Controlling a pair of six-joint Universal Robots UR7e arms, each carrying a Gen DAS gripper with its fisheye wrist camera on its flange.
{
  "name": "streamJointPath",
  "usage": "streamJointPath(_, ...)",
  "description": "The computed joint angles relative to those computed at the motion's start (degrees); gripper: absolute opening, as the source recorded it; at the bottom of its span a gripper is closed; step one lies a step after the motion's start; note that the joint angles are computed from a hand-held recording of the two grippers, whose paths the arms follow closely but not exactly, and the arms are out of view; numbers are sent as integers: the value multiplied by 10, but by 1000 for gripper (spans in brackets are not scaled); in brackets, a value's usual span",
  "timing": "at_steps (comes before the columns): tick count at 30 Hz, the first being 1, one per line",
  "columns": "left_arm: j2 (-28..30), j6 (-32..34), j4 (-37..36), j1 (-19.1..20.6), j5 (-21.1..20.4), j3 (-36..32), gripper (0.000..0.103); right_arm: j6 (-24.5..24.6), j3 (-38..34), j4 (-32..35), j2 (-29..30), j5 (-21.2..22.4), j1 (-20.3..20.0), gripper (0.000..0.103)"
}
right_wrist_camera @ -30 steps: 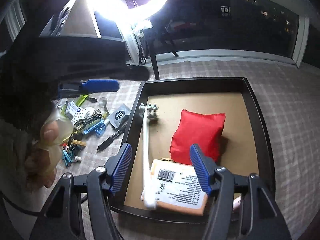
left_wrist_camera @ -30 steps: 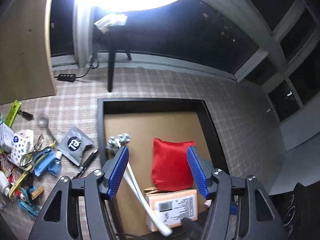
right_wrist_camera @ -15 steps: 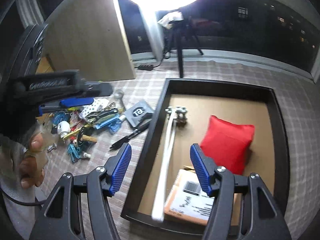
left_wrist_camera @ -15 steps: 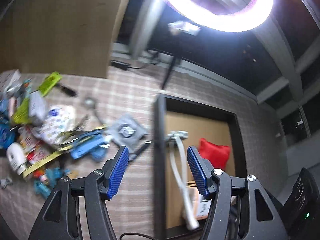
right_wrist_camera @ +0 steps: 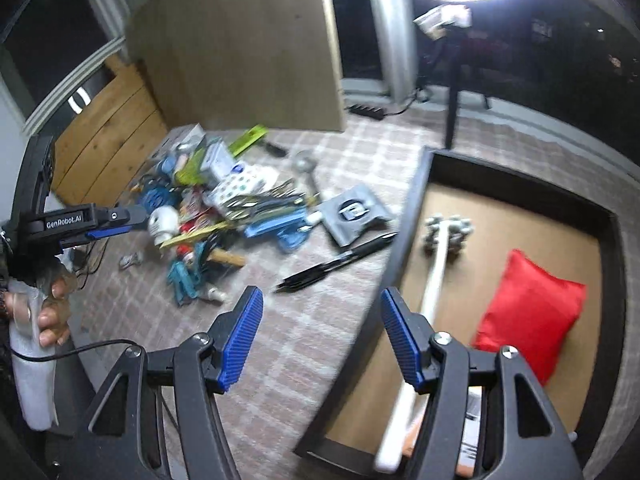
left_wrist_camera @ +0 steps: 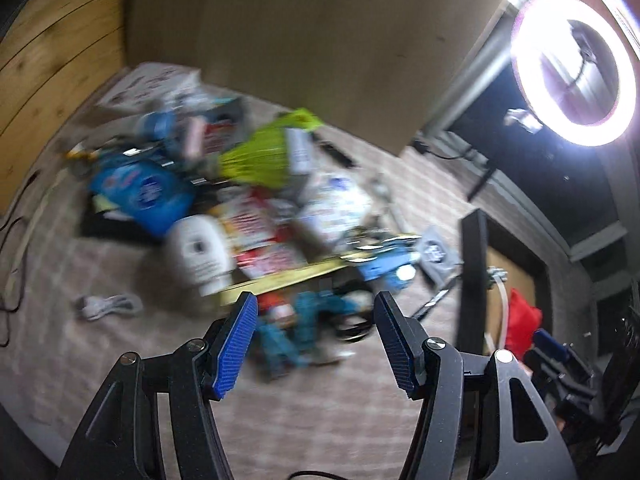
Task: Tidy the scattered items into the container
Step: 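Reach the right tool to the black pen and close on it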
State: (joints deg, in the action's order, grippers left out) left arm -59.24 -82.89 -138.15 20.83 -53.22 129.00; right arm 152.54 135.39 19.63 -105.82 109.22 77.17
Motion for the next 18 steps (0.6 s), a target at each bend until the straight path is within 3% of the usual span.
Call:
streamJointPath(4,-57,-31,43,-6,-1,47,57,29,-13,-11,56,20,26,60)
streamJointPath(11,-137,-34,65,-11,-16,110,56,104,-24,-33,123,36,37,59)
streamJointPath(14,-137,-19,26,-9,-37,129,56,136,-27,-41,146,46,39,50)
streamJointPath(18,-88,19,-51,-1,-68,130,52,171,-37,-56,188,71,51,46)
